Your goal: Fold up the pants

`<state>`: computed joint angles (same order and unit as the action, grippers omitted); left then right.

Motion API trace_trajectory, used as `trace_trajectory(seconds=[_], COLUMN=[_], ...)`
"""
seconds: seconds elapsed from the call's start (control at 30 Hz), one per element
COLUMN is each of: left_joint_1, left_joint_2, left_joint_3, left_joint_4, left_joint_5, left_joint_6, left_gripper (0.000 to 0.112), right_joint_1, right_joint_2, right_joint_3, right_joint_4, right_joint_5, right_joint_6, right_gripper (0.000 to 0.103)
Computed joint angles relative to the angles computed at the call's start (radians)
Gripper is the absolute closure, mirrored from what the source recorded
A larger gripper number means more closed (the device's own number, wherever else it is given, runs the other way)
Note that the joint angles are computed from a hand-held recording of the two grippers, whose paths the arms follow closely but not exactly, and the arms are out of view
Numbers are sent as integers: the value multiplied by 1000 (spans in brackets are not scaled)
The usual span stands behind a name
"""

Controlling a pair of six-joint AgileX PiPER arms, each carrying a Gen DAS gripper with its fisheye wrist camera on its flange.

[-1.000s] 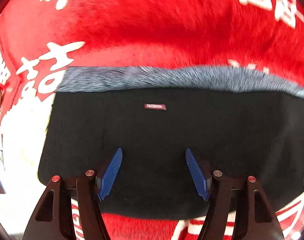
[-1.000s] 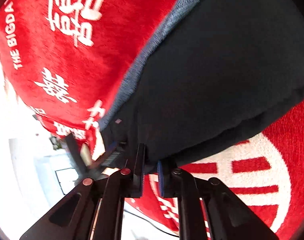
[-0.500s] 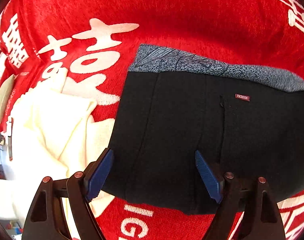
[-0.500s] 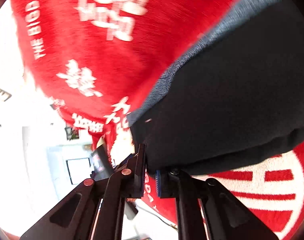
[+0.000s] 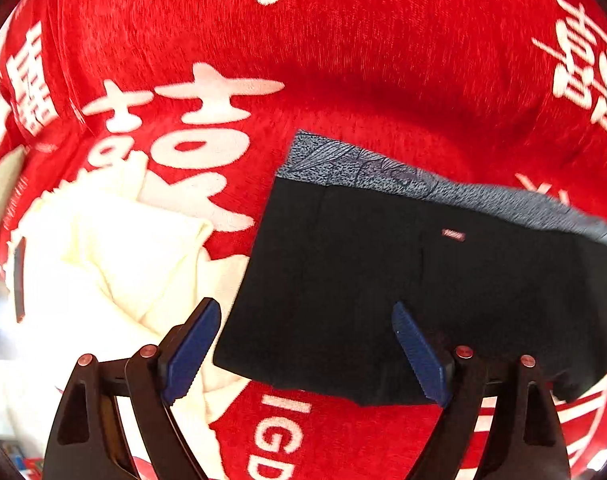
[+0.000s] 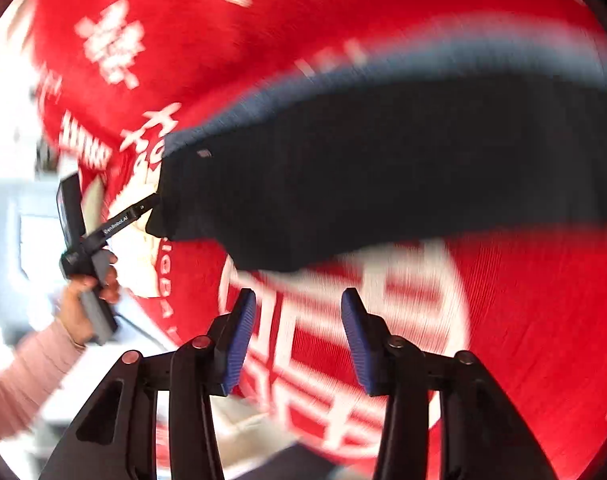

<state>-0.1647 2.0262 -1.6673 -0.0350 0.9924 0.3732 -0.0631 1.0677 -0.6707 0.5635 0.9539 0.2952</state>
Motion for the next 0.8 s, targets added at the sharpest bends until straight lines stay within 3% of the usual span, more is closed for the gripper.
trace_trajectory(seconds=[0.07, 0.17, 0.3, 0.53, 0.6, 0.63, 0.7, 0.8], left_joint_1=[10, 19, 55, 136, 145, 146, 143, 143], left_joint_2=[18, -16, -85, -14, 1, 7, 15, 40], left_joint_3=[-37, 25, 174, 160, 144, 133, 110, 66], left_joint_4=[-30, -70, -164, -323, -351, -356, -357, -347], left_joint_5=[67, 119, 139, 129, 125, 121, 111, 124], left_joint_6=[10, 2, -45, -168, -198, -216, -231, -266], left_gripper=[23, 23, 23, 23, 23, 23, 30, 30], right_joint_1=[14, 65, 103, 207, 221, 228, 219, 176], right_joint_2=[150, 374, 599, 861, 958, 984, 986, 997], right_joint_3=[-156, -365, -575, -791, -880, -897, -907, -955], right_joint_4=[-122, -314, -365, -472, -513, -553, -548, -525], right_joint_5=[-2, -29, 2, -1, 97, 117, 115, 135], right_joint_6=[-41, -120, -234, -294, -252, -216, -201, -129], right_gripper=[54, 54, 54, 55, 86, 91, 95, 93])
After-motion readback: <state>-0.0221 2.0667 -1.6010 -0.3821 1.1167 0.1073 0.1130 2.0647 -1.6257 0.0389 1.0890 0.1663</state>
